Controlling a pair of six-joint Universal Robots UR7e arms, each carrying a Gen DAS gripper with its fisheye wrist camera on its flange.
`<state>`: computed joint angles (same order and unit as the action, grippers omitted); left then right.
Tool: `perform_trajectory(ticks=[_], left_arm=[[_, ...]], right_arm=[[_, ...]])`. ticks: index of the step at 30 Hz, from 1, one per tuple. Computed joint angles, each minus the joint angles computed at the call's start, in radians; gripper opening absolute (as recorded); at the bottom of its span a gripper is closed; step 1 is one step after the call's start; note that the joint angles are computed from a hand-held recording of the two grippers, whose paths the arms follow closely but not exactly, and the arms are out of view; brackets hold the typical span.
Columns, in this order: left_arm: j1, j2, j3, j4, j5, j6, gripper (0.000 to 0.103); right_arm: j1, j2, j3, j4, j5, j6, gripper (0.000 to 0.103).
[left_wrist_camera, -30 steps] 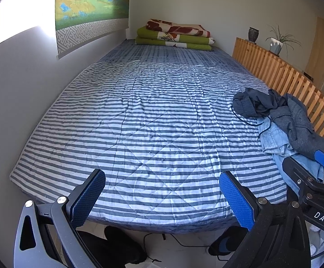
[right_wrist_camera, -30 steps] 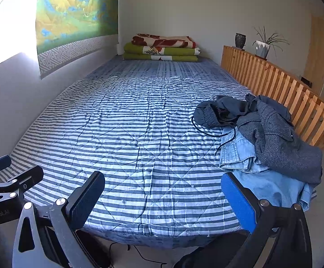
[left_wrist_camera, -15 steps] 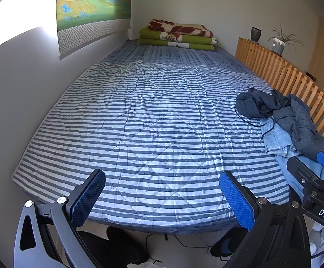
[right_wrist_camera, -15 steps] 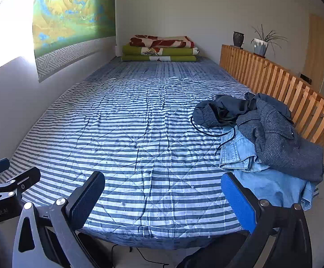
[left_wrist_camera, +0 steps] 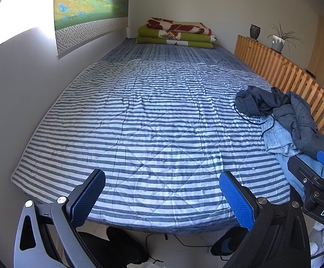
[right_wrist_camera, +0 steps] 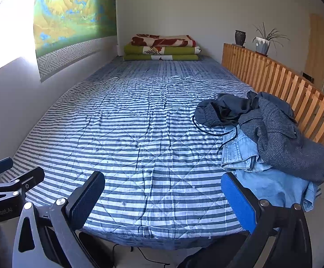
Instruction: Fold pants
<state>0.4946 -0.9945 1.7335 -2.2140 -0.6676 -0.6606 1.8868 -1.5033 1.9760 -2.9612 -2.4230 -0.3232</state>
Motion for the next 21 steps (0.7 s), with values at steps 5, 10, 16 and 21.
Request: perform_trajectory(ticks=[5,10,16,21], left_arm=[[0.004,0.002,-0.002,-0.001,-0.002,0.004,0.103],[0.015,0.01,-0.011,-0.001,-0.004,0.01,0.103],[0.035,0.025,-0.028,0.01,0.003,0.007,0.103],[0.055,0.046,-0.047,-0.011,-0.025,0.041,0.103]], right_arm=[[-0.008,0.002,-0.006,0.012,0.002,0.004,0.102],[-0.018,0.008,-0.016,0.022,-0.003,0.014,0.102],[-0.046,0.008,-0.027,0.037,0.011,0.023,0.102],[-0.077,0.015,-0.036,0.004,0.003,-0.01,0.102]])
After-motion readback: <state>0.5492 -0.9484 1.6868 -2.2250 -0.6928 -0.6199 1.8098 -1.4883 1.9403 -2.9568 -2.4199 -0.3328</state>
